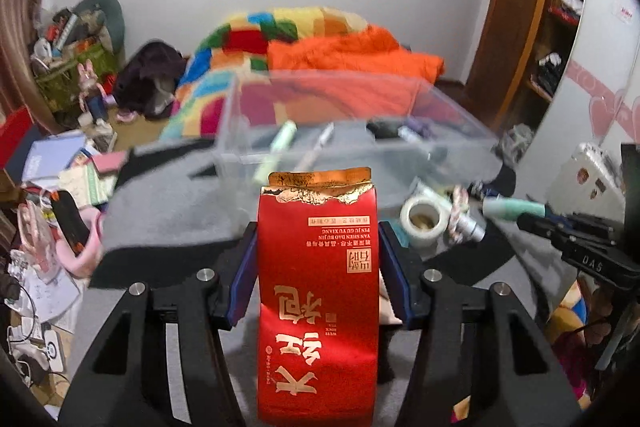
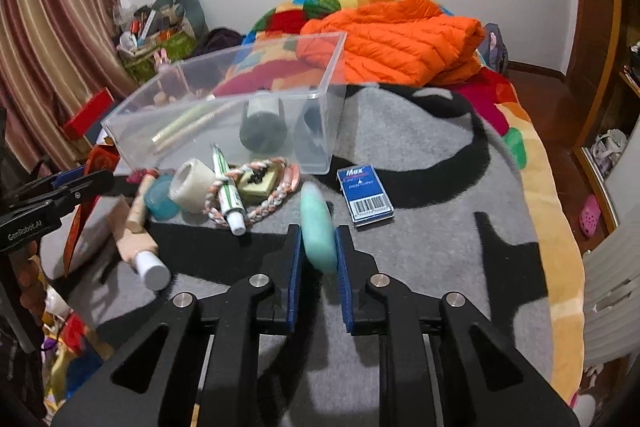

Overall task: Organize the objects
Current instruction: 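Grasp the red tea packet with left gripper while right grasps mint tube, then drop the red packet and mint tube into the clear box with both grippers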

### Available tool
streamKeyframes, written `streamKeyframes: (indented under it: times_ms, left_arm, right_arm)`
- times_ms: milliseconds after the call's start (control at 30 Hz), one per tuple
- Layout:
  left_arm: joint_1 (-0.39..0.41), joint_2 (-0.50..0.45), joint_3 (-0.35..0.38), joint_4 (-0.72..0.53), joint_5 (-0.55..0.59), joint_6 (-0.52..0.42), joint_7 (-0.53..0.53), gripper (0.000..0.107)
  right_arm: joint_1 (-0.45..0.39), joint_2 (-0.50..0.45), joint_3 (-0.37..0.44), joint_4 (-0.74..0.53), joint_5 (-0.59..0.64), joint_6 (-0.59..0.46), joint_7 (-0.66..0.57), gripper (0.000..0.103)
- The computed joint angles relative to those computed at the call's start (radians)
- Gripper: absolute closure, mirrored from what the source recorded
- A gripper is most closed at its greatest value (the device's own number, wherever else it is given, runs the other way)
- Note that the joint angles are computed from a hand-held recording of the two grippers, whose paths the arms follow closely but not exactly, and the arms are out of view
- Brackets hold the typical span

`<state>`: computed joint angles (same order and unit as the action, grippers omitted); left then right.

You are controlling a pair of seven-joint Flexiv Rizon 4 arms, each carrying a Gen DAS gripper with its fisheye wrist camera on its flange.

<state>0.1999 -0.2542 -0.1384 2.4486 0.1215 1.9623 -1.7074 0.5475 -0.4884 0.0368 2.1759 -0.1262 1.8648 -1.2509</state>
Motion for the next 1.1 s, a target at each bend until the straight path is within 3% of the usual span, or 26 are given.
streamKeyframes:
  times_ms: [200, 300, 667, 833, 1000, 1100]
  left_arm:
    - [-0.046, 0.067, 0.056, 0.015, -0.008, 0.053, 0.0, 0.051]
    - [-0.139, 0.075, 0.131, 0.011, -0.095, 0.082, 0.055, 0.051]
    - [-0.183, 0.052, 0.163, -0.085, -0.19, 0.094, 0.12, 0.051]
    - [-0.209, 0.008, 0.169, -0.159, -0.261, 0.049, 0.193, 0.051]
    - [-0.221, -0.057, 0.172, -0.249, -0.307, -0.029, 0.243, 0.051]
    - [-0.213, -0.1, 0.161, -0.314, -0.326, -0.108, 0.268, 0.051]
  right_arm:
    - [0.013, 0.025, -0.002, 0.017, 0.022, 0.044, -0.015, 0.09]
    - [0.026, 0.04, -0.011, 0.019, 0.037, 0.062, -0.032, 0.09]
    - [0.0, 0.057, 0.027, -0.053, 0.028, 0.114, -0.081, 0.09]
    - [0.058, 0.018, -0.01, -0.137, 0.038, 0.085, -0.117, 0.09]
    - [-0.001, -0.044, 0.057, -0.234, -0.038, 0.016, -0.085, 0.09]
    - [-0.084, -0.094, 0.152, -0.303, -0.118, -0.052, -0.06, 0.09]
